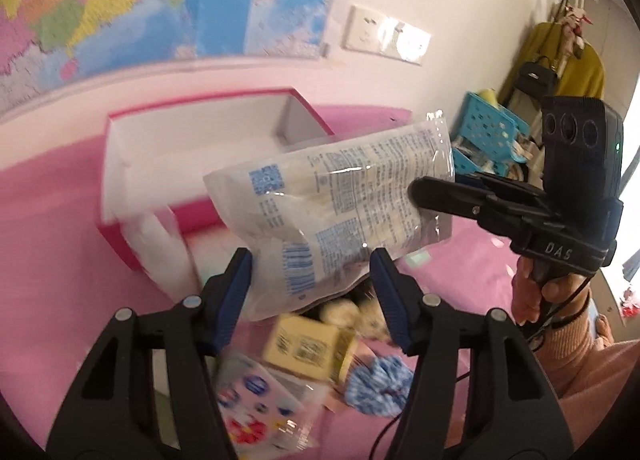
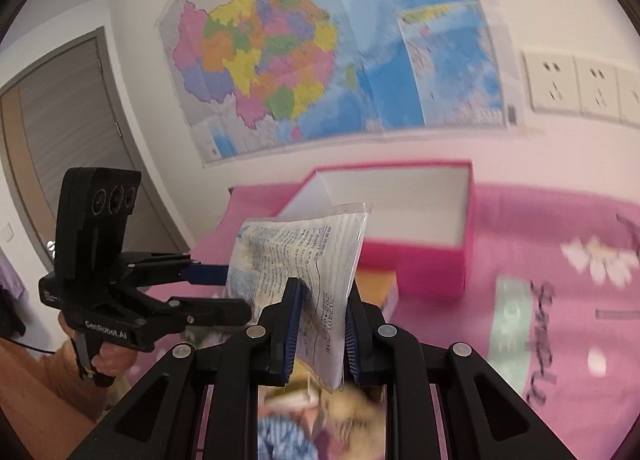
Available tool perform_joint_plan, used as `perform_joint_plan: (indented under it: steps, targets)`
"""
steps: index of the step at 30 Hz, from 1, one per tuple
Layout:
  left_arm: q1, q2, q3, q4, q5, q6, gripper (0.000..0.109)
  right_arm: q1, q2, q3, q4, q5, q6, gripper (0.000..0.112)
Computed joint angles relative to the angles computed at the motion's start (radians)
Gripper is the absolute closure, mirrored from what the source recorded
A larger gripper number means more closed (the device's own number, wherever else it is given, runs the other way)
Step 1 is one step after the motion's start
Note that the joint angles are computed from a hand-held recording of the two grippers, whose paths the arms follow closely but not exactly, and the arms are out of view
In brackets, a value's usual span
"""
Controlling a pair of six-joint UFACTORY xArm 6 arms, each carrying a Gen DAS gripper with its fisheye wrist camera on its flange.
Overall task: Organize soft objects
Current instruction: 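Carry the plastic bag over the pink box and open the right gripper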
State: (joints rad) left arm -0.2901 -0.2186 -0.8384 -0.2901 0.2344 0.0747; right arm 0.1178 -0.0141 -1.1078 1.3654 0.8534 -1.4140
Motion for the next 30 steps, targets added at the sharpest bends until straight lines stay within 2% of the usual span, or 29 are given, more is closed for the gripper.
perform_joint_plan:
  steps: [4,8,19,23,28,30]
  targets:
    - [0.044,0.048,-0.075,0.063,0.027,-0.043,0.046,0.021,0.096,-0.142,-0.018,0.017,0.053,0.093]
    - [0.086,0.133,-0.182,0.076,0.071,-0.057,0.046,0.043,0.200,-0.278,-0.045,0.012,0.111,0.092]
    - [0.143,0.326,-0.386,0.156,0.175,-0.173,0.046,0.078,0.505,-0.648,-0.199,0.031,0.376,0.091]
    - [0.151,0.374,-0.435,0.229,0.214,-0.247,0.046,0.089,0.590,-0.749,-0.271,0.037,0.464,0.089]
    - [0.156,0.404,-0.471,0.332,0.249,-0.354,0.046,0.118,0.665,-0.840,-0.425,0.008,0.586,0.077]
    - [0.156,0.397,-0.461,0.366,0.235,-0.383,0.046,0.128,0.703,-0.889,-0.515,0.010,0.680,0.062]
